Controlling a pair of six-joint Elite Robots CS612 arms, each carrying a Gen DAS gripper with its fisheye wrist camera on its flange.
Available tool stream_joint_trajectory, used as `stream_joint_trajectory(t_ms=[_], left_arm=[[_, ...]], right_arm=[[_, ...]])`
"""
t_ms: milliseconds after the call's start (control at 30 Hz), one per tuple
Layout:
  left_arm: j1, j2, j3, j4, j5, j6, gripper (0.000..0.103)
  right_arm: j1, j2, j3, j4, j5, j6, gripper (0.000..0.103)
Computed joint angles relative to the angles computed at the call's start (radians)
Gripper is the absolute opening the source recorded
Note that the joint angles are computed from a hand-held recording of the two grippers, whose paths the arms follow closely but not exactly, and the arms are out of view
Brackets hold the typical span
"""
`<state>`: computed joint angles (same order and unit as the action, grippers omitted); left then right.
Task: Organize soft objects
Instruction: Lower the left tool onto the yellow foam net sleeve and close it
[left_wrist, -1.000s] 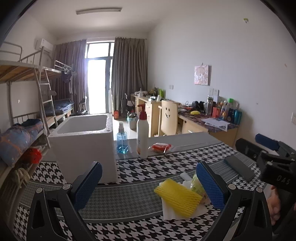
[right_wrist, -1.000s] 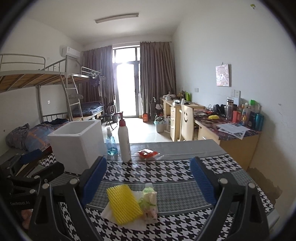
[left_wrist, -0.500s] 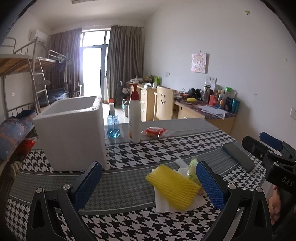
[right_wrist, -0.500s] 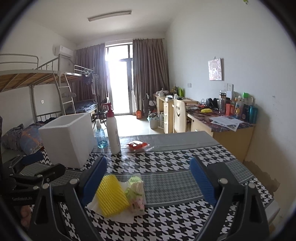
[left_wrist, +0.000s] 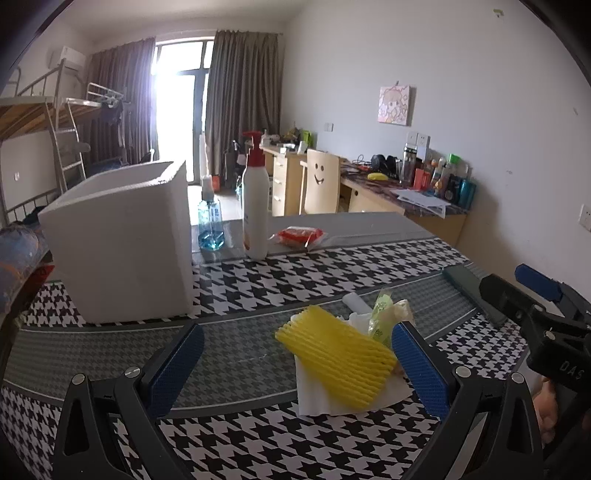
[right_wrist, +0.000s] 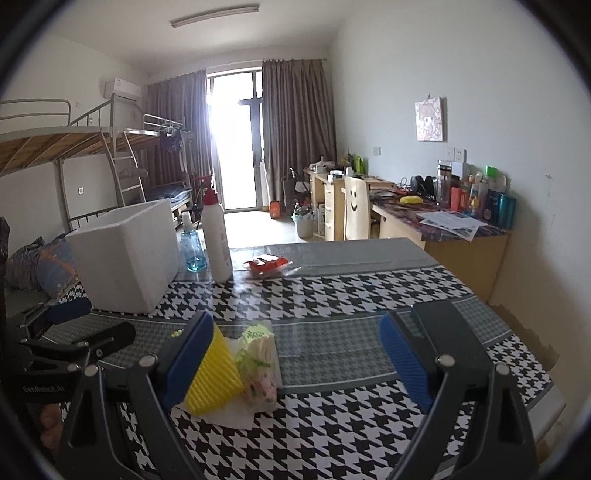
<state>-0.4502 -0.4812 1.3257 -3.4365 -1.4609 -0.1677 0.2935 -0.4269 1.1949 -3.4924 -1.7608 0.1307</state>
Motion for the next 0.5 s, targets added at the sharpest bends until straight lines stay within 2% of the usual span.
stream_joint_trajectory(t_ms=[500], left_arm=[[0.001, 0.019, -0.039, 0.088, -0.030, -0.008, 0.102]], right_arm=[[-0.008, 0.011, -0.021, 0.066, -0.004, 0.006, 0.094]])
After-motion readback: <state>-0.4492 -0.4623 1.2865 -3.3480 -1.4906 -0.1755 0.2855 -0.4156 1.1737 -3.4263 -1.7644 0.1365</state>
